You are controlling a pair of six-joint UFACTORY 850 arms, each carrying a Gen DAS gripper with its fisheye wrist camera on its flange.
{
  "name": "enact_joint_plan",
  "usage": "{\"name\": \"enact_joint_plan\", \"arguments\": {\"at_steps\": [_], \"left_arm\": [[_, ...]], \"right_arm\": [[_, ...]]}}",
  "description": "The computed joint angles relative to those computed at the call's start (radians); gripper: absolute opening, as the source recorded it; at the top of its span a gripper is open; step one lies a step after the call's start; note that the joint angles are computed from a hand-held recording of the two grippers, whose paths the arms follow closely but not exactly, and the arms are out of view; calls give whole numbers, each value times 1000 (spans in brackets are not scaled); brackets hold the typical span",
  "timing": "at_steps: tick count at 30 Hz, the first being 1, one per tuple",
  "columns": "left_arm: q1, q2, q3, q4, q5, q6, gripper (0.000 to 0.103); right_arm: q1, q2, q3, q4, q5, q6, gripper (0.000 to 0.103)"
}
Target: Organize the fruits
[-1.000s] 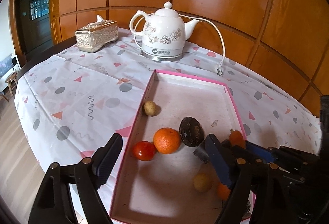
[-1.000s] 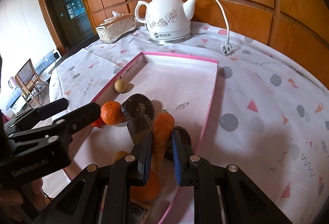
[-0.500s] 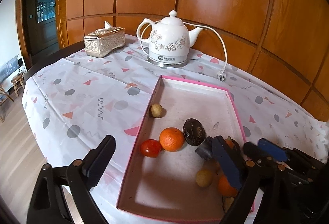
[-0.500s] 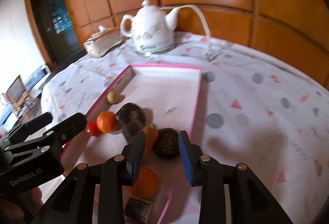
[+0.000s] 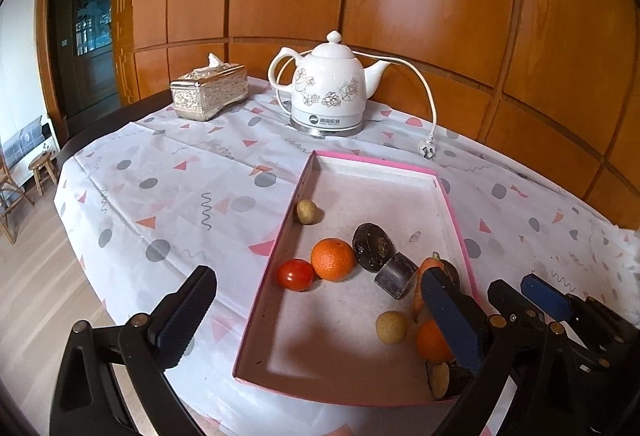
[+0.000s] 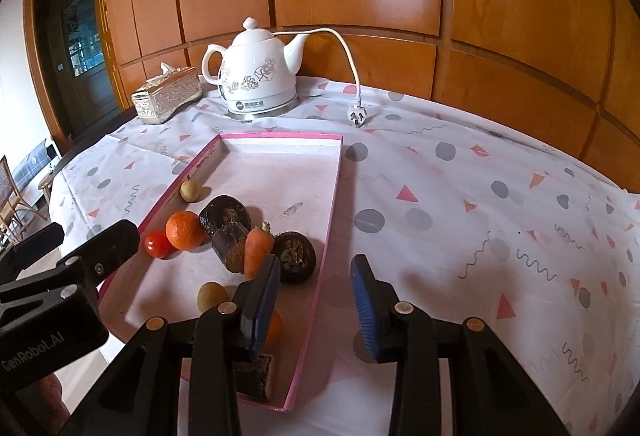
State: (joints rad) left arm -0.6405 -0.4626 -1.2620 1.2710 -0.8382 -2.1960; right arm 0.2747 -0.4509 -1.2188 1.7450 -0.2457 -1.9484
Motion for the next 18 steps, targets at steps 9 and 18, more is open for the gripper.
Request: {"name": "enact_joint_plan", "arguments": {"at_steps": [9, 18], "left_arm": [[-5, 0, -2, -16, -46, -6, 103], [-15, 0, -2, -10, -94, -31, 103]], "right_arm": [[6, 12, 21, 67, 3, -83, 37], [9, 22, 33, 133, -4, -161, 37]]}}
